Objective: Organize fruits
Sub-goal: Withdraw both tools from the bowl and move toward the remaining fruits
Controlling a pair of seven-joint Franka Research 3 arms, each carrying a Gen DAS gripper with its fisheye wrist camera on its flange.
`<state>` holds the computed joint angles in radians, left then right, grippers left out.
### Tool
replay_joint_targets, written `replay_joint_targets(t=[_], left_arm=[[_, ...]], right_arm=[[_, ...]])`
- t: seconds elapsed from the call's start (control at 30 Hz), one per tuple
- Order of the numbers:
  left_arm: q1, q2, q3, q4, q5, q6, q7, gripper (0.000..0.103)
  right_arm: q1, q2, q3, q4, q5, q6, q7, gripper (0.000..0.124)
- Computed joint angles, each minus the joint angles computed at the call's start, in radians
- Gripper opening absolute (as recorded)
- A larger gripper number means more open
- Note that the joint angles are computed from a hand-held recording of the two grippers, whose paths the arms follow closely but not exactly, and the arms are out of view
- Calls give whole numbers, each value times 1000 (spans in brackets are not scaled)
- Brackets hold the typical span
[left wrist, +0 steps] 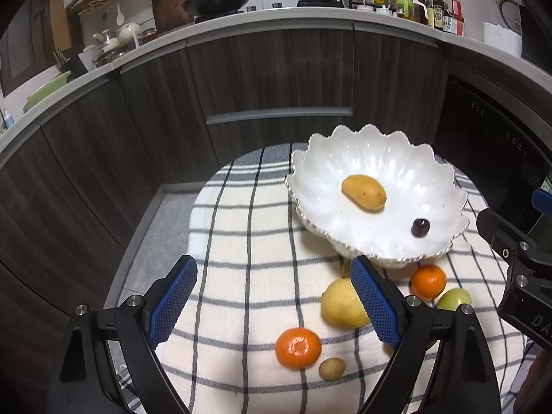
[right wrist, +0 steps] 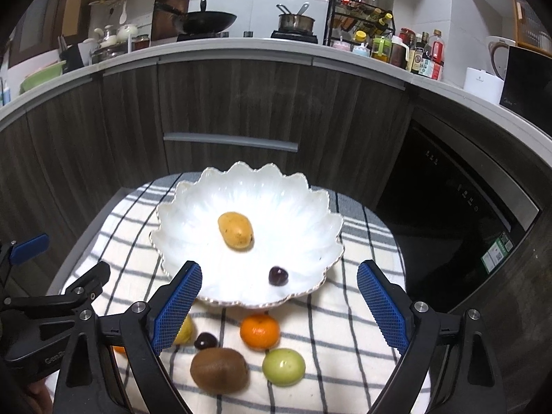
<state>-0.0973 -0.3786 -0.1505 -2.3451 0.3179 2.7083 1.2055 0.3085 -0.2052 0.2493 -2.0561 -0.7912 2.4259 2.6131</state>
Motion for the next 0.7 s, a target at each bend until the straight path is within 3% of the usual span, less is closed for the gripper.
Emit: replay_joint_targets(t=[0.7], left_arm=[[-7,25,10,-91,-26,-4,21,91]], right_arm=[[45,40,-4,-55,8,-12,30,92]])
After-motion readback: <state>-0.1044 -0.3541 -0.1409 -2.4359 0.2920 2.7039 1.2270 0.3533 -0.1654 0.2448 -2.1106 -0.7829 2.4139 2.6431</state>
